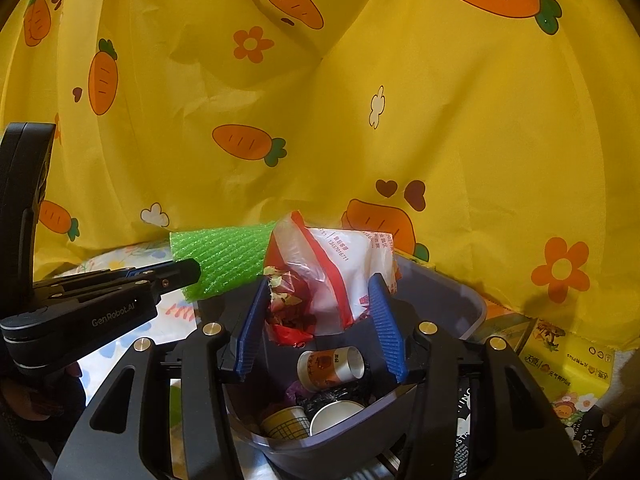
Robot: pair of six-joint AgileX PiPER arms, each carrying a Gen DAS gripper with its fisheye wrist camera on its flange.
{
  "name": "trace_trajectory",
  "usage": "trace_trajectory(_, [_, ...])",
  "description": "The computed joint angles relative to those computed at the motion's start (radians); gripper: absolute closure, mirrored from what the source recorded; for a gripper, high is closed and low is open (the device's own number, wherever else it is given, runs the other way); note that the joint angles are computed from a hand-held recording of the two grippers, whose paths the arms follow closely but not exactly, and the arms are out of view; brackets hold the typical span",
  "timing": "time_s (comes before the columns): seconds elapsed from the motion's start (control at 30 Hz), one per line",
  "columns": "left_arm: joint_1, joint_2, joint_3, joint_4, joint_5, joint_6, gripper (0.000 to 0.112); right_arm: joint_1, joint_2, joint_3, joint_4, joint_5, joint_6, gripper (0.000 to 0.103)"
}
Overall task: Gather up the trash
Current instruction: 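Open both tools over the grey bin to drop the mesh and wrapper, then move both tools back to the bed toward the checkered cup and blue mesh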
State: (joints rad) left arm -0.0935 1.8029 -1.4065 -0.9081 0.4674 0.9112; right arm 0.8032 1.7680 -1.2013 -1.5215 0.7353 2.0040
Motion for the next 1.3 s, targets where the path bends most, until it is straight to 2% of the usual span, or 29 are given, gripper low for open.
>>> trace_trajectory(0.1, [0.0, 0.009, -0.008, -0.015, 0.009, 0.006, 0.103, -0.004, -0.003, 0.01, -0.013, -0.006, 0.019, 0.05])
trace_trajectory(0.2, [0.014, 0.016, -0.007, -0.078, 0.036, 0.051, 0.097, -0.01, -0.011, 0.024, -0.032, -0.013, 0.04, 0.039])
trace_trajectory(0.23, [0.021, 0.019, -0.007, -0.102, 0.046, 0.066, 0.086, -0.011, -0.013, 0.029, -0.036, -0.013, 0.044, 0.038])
trace_trajectory(0.27, [0.026, 0.02, -0.006, -0.107, 0.042, 0.061, 0.065, -0.011, -0.014, 0.032, -0.035, -0.008, 0.044, 0.034])
trace_trajectory(0.3, [0.033, 0.017, 0.004, -0.129, 0.032, 0.072, 0.056, -0.01, -0.014, 0.037, -0.034, 0.002, 0.049, 0.032])
trace_trajectory(0.47, [0.057, -0.011, 0.048, -0.174, 0.005, 0.099, 0.036, -0.008, -0.01, 0.037, -0.012, 0.002, 0.039, 0.027])
trace_trajectory(0.6, [0.066, -0.045, 0.091, -0.177, -0.016, 0.127, 0.031, 0.008, 0.002, 0.018, 0.004, 0.016, 0.018, 0.022])
trace_trajectory(0.9, [0.132, -0.121, 0.187, -0.208, -0.03, 0.189, 0.028, 0.051, 0.007, -0.008, 0.028, 0.061, -0.006, 0.021])
trace_trajectory(1.3, [0.311, -0.25, 0.366, -0.305, -0.065, 0.333, 0.027, 0.138, 0.03, -0.053, 0.048, 0.092, -0.016, 0.017])
